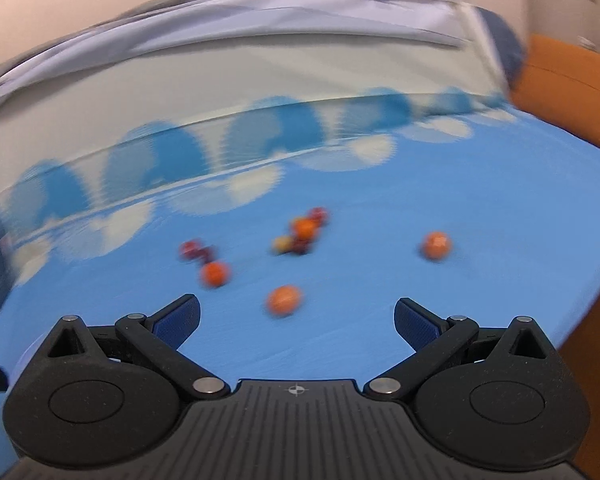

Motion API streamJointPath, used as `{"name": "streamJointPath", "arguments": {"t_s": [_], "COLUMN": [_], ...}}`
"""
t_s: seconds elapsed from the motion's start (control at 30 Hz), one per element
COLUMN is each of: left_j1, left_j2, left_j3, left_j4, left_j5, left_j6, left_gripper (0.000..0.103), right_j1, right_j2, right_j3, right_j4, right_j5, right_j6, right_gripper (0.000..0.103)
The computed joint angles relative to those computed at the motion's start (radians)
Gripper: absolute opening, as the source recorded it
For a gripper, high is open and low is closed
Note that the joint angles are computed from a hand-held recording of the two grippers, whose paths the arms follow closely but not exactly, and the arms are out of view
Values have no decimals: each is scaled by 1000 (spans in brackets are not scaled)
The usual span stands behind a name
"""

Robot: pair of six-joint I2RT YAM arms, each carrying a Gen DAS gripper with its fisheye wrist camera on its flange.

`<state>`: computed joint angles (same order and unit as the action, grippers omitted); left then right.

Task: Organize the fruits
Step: 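Grasp an orange with the left tool while the right tool grasps a wrapped orange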

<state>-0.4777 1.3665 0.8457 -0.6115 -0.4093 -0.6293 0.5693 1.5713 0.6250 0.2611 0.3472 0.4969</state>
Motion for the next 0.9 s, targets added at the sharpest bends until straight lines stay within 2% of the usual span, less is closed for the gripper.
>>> {"name": "streamJointPath", "arguments": {"t_s": [0.17, 0.33, 0.53, 0.63, 0.73, 0.8, 0.83, 0.9], "left_j1": [41, 75, 113, 134, 151, 160, 166, 170], "left_j2": [305, 665, 1036, 1188, 1288, 1341, 1348, 1417], "left_j3": [186, 500, 922, 1131, 1263, 1335, 1338, 1453], "left_j4": [170, 210, 125, 30, -15, -41, -30, -102], "left_j5": [78, 122, 144, 161, 177, 184, 207, 235], "left_j6": [117, 163, 233, 226, 210, 207, 208, 194], "left_gripper": [103, 103, 103, 103, 103, 103, 103, 103], "right_j1": [-225, -385, -441, -446, -449, -451, -443, -418], "right_j2": [171, 440, 766, 875, 968, 1023, 1046, 1057], "right_j3": [78, 307, 629, 755, 863, 942, 958, 922], "right_j4": [102, 64, -14, -44, -73, -137, -135, -48], "right_j5": [-57, -110, -100, -81, -79, -85, -66, -7], "right_j6": [-68, -45, -63, -62, -68, -63, -72, -87], "right_gripper": [103, 103, 102, 103, 102, 103, 103, 102]}}
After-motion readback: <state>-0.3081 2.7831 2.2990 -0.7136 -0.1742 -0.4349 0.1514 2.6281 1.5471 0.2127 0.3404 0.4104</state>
